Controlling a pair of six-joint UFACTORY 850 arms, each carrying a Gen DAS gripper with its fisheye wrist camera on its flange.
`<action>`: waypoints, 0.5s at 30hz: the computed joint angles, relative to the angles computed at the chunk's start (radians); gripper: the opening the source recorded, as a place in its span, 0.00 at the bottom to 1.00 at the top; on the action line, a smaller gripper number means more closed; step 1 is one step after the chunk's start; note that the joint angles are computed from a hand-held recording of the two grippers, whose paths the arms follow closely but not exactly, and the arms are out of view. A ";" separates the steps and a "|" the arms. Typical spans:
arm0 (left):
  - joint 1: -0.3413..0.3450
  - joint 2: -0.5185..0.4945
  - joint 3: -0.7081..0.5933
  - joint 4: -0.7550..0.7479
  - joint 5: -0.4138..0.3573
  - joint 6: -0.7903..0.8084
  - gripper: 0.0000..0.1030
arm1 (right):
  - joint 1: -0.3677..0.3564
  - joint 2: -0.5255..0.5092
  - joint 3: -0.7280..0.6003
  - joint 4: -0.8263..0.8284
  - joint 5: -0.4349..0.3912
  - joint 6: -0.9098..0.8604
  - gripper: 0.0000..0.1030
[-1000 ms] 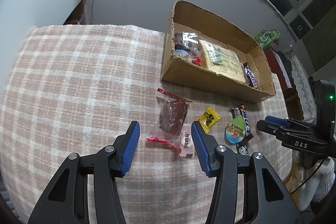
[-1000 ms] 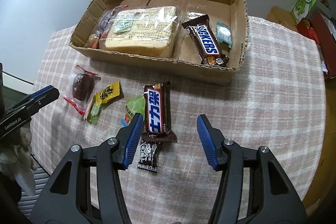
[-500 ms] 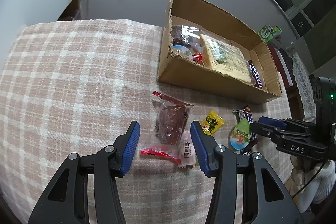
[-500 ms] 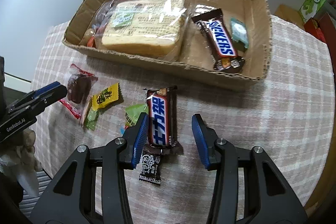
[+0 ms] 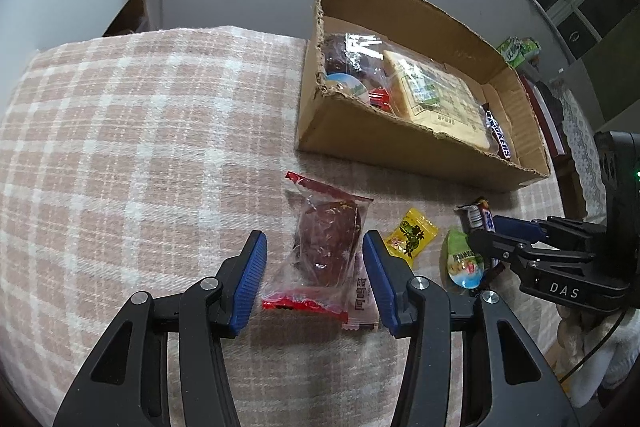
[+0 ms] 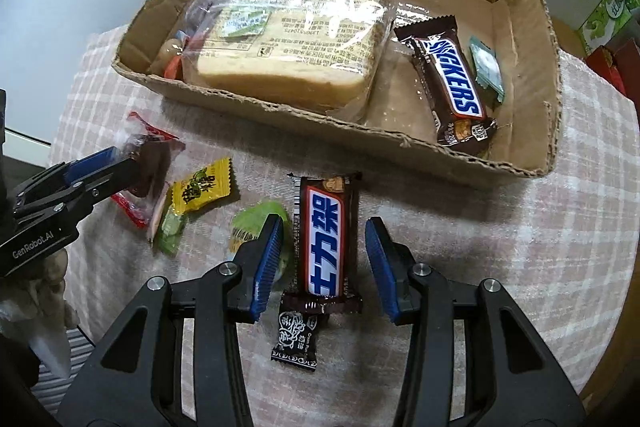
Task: Organize snacks
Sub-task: 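Grasp the clear red-ended brown candy bag with the left gripper while the right grasps the chocolate bar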
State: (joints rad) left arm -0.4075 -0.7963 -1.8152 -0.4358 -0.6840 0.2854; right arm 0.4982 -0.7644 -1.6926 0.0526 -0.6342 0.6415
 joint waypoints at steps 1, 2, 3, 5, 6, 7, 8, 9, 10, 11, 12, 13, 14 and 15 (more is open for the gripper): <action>-0.001 -0.002 -0.003 0.003 0.000 0.000 0.46 | 0.001 -0.008 -0.010 0.002 -0.004 -0.003 0.42; -0.003 -0.006 -0.007 0.010 -0.002 -0.002 0.45 | 0.001 -0.014 -0.016 0.001 -0.008 -0.005 0.40; -0.006 -0.011 -0.015 0.018 -0.004 -0.010 0.43 | 0.001 -0.022 -0.025 0.004 -0.013 -0.008 0.34; -0.008 -0.017 -0.022 0.021 -0.005 -0.011 0.42 | 0.003 -0.037 -0.041 0.005 -0.016 -0.006 0.31; -0.009 -0.019 -0.025 0.023 -0.004 -0.012 0.41 | 0.003 -0.040 -0.045 0.006 -0.017 -0.007 0.31; -0.011 -0.020 -0.027 0.027 -0.001 -0.013 0.39 | 0.003 -0.042 -0.048 0.004 -0.016 -0.006 0.30; -0.013 -0.022 -0.030 0.029 0.000 -0.010 0.36 | 0.004 -0.045 -0.050 0.004 -0.016 -0.007 0.30; -0.015 -0.024 -0.033 0.029 0.000 -0.006 0.34 | 0.003 -0.047 -0.049 0.005 -0.013 -0.009 0.29; -0.019 -0.024 -0.034 0.039 0.005 -0.008 0.33 | 0.004 -0.051 -0.054 0.002 -0.013 -0.006 0.29; -0.022 -0.024 -0.035 0.046 0.009 -0.009 0.32 | 0.004 -0.051 -0.054 -0.003 -0.013 -0.003 0.29; -0.024 -0.024 -0.035 0.051 0.012 -0.008 0.31 | 0.005 -0.051 -0.053 -0.010 -0.012 0.003 0.29; -0.026 -0.025 -0.036 0.046 0.014 -0.003 0.30 | 0.004 -0.033 -0.028 -0.012 -0.006 0.004 0.29; -0.025 -0.025 -0.034 0.041 0.014 0.003 0.30 | 0.004 -0.029 -0.024 -0.015 -0.005 0.006 0.29; -0.024 -0.024 -0.032 0.038 0.015 0.008 0.30 | 0.003 -0.016 -0.010 -0.017 -0.004 0.007 0.29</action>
